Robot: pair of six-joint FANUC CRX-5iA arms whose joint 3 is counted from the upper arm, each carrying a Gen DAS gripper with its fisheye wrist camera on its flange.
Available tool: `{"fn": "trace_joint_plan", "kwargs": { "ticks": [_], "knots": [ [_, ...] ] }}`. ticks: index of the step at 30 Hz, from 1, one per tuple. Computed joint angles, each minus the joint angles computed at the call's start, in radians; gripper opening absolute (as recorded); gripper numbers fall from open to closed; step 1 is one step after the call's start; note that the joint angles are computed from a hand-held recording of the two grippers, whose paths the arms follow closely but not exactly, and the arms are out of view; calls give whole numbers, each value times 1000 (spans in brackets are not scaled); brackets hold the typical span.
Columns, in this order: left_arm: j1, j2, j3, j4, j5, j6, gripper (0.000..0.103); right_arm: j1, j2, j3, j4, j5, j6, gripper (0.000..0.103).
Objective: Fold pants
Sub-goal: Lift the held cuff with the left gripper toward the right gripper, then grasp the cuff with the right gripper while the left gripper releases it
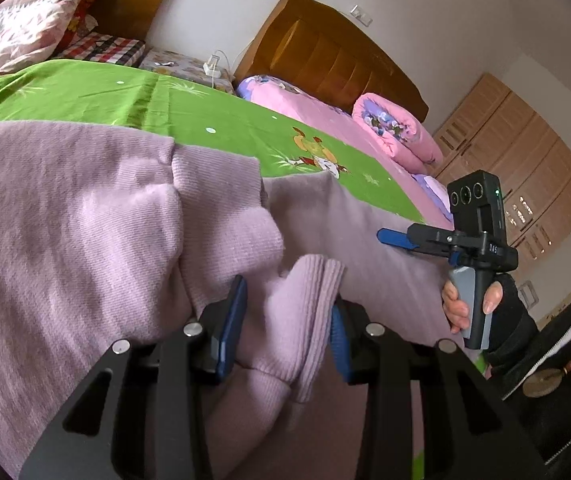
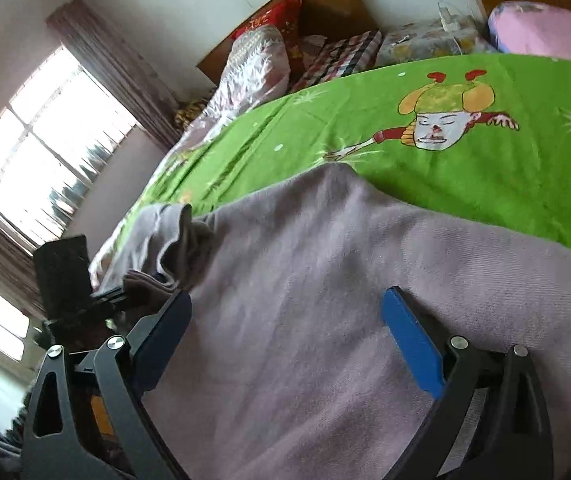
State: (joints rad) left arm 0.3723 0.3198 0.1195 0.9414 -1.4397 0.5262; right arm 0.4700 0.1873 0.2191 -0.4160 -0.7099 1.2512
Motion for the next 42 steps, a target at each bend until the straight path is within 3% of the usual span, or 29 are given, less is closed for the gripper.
{"fn": "trace_joint_plan", "kwargs": {
  "ticks": [3, 8, 11, 14, 16, 20, 23, 25, 27, 31, 32, 34, 36, 37, 39, 40, 41, 42],
  "knots": [
    [5, 2, -1, 3, -2, -2, 37, 11, 8, 8, 37, -5, -21, 94],
    [11, -58, -66, 22, 82, -48, 11, 1, 9, 25, 14, -35, -19, 96],
    [-11, -153, -121, -5, 183, -157, 11, 22, -13, 13, 89, -41, -210, 96],
    [-28, -286, -201, -25, 302, -331, 11, 38, -103, -55, -53, 108, -221, 97],
    [-13, -344, -252, 24, 311, -401, 11, 74, -131, -80, -91, 169, -237, 97],
    [-10, -428, -380, 117, 419, -518, 11, 53, -36, 65, -369, 35, -102, 97],
    [-10, -417, -396, 156, 437, -464, 11, 47, 59, 192, -451, -85, -127, 97],
    [-21, -433, -429, 185, 492, -467, 11, 35, 96, 232, -519, -105, -137, 97],
    [-38, -462, -472, 206, 524, -520, 11, 26, 122, 254, -535, -96, -175, 97],
    [-87, -518, -546, 215, 617, -617, 11, 56, 204, 336, -416, -156, -300, 97],
    [-95, -525, -556, 212, 633, -631, 11, 68, 217, 339, -384, -151, -319, 94],
    [-103, -540, -571, 190, 648, -665, 12, 78, 236, 349, -340, -157, -324, 66],
    [-90, -539, -559, 131, 602, -690, 18, 116, 244, 347, -211, -149, -353, 30],
    [-83, -544, -560, 119, 584, -708, 21, 124, 246, 350, -182, -147, -341, 27],
    [-32, -537, -534, 96, 473, -680, 42, 141, 235, 345, -122, -129, -316, 23],
    [-6, -537, -532, 112, 438, -667, 65, 152, 228, 346, -93, -117, -292, 22],
    [15, -538, -534, 132, 422, -655, 75, 162, 223, 355, -66, -113, -264, 21],
    [52, -532, -527, 157, 405, -614, 75, 169, 222, 363, -50, -113, -247, 20]
  ]
}}
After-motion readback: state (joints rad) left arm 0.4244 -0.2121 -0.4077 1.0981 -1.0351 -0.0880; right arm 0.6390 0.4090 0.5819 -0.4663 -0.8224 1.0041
